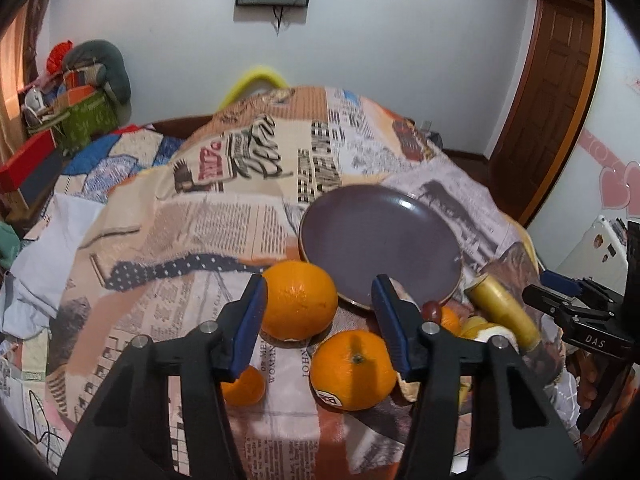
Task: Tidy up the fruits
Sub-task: 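Grasp the large orange with the left tool while the right tool grasps the yellow cylinder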
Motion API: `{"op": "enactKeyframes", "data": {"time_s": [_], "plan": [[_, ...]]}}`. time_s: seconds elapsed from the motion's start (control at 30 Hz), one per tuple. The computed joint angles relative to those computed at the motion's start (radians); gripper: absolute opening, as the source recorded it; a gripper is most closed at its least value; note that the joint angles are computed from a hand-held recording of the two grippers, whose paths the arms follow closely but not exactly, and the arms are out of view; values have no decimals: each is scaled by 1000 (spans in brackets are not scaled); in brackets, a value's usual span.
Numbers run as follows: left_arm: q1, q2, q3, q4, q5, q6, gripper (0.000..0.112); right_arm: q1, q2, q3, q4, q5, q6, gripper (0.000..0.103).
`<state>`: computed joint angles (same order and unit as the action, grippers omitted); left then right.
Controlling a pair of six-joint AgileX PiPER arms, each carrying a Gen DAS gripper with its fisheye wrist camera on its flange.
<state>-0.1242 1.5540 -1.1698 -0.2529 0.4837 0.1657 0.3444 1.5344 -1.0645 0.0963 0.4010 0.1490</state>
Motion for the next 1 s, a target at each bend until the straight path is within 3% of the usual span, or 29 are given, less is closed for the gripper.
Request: {"op": "enactKeyframes", "data": {"time_s": [0.13, 0.33, 0.5, 0.83, 0.93, 1.0], "plan": [[17, 55, -33, -45, 30, 37, 54, -21, 58, -34, 120, 30, -121, 48], [20, 119, -76, -6, 39, -10, 54, -35, 106, -62, 211, 45, -216, 47], [15, 160, -106, 44, 43, -50, 65, -39, 141, -96, 242, 60, -255, 47], [40, 269, -187, -33, 80, 2, 70, -45, 181, -132, 297, 73, -318, 47], [31, 293, -207, -4, 84, -27, 70, -52, 188, -138, 324, 77, -344, 34], [30, 309, -217, 0, 87, -32, 70, -65, 189, -135, 369, 77, -381, 34]]}}
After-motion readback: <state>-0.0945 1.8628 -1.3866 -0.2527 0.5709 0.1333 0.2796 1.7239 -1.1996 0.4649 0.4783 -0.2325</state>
